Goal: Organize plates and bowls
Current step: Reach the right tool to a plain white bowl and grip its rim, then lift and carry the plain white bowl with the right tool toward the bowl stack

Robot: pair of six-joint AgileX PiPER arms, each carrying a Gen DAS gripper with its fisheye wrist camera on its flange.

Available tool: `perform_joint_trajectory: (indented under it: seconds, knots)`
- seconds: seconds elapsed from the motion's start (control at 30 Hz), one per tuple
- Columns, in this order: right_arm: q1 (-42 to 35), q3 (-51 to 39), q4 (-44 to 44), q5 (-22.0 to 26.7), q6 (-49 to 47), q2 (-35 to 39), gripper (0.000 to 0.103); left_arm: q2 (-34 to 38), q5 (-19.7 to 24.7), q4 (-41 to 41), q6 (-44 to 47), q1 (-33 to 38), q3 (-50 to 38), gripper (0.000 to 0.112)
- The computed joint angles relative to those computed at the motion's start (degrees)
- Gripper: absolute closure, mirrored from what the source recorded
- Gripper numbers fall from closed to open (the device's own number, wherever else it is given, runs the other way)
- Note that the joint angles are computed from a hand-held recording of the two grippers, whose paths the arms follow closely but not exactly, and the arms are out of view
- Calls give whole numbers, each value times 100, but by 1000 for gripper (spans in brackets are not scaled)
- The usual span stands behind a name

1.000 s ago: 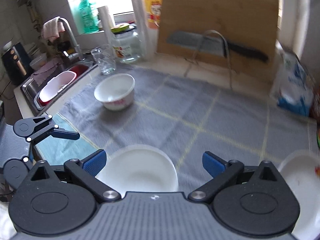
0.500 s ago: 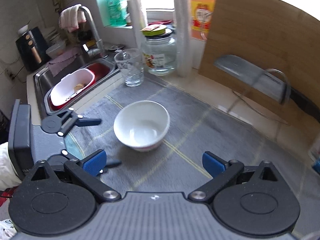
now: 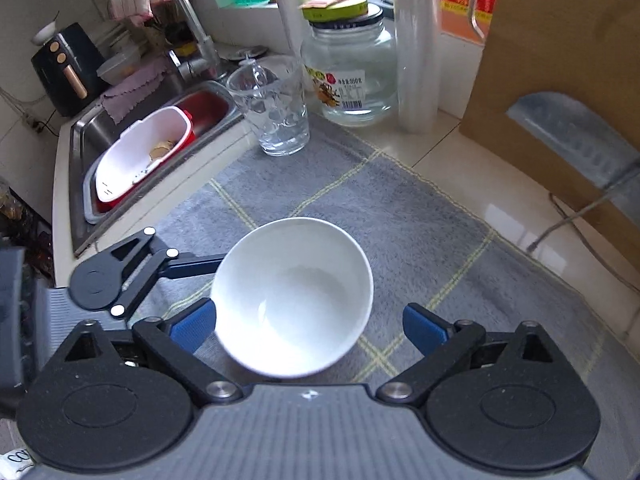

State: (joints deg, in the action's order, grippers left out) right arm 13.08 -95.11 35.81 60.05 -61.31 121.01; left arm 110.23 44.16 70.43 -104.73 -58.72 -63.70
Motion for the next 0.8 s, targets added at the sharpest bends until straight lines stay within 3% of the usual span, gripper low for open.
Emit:
perform_joint_trajectory:
  seconds: [0.5, 0.8]
  knots:
    - [134, -785, 141, 245, 291, 655, 20, 69, -105, 239, -154, 92, -89, 20]
    - [97, -1037, 235, 498, 398, 863, 23, 71, -73, 292, -183, 122, -102, 20]
